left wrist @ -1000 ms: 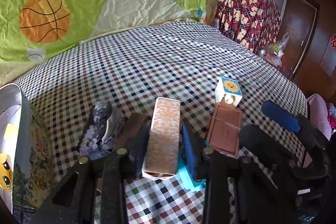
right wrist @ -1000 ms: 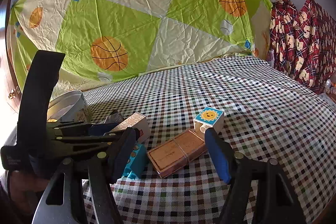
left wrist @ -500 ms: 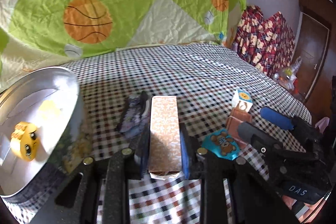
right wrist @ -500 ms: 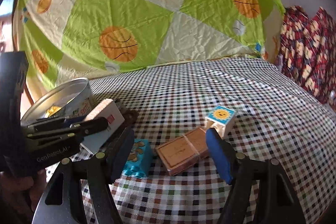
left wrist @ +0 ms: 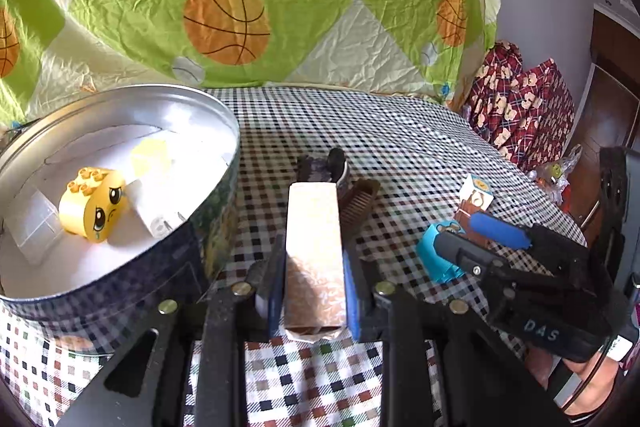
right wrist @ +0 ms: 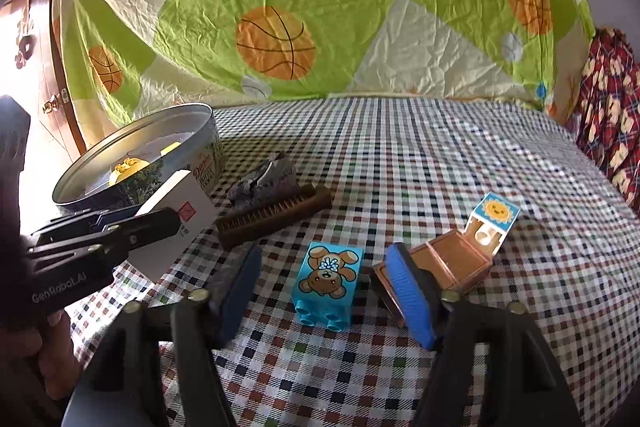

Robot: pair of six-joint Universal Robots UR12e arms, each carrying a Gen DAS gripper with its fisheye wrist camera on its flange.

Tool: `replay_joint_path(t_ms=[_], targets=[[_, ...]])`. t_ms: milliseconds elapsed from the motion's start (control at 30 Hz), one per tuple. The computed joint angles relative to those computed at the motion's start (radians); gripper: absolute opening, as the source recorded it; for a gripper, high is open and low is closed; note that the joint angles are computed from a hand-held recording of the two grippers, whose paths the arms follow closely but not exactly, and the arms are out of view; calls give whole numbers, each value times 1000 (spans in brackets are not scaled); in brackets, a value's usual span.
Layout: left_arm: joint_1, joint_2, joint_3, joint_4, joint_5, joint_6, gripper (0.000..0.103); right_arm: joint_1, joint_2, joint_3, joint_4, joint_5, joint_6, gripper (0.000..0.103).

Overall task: Organize rigid objects
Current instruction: 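Grasp the pink-patterned box with the left tool while the right tool grasps the blue bear block, then carry the pink box toward the tin with the left tool while the right tool carries the bear block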

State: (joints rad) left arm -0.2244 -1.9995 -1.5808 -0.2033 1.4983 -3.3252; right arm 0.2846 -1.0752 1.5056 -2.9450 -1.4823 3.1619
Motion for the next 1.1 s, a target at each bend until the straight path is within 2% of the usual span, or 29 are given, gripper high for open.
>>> replay_joint_path(t_ms=[133,200,333,767,1100], targets=[[0,1,-4,9,-7,6,24,11,5,-18,61,-18,-63,45],[0,2,-11,29,-15,8,24,7,7,-28,94,-7,-48,38],[-1,5,-22,60,-15,15,24,1,8,-33,119,16,-45,34],[-11,10,-48,159,31,12,24,13,1,22,-82,-40,-40,34],[-16,12,-63,219,63,3,24,16,2,38,-157,-60,-42,34]])
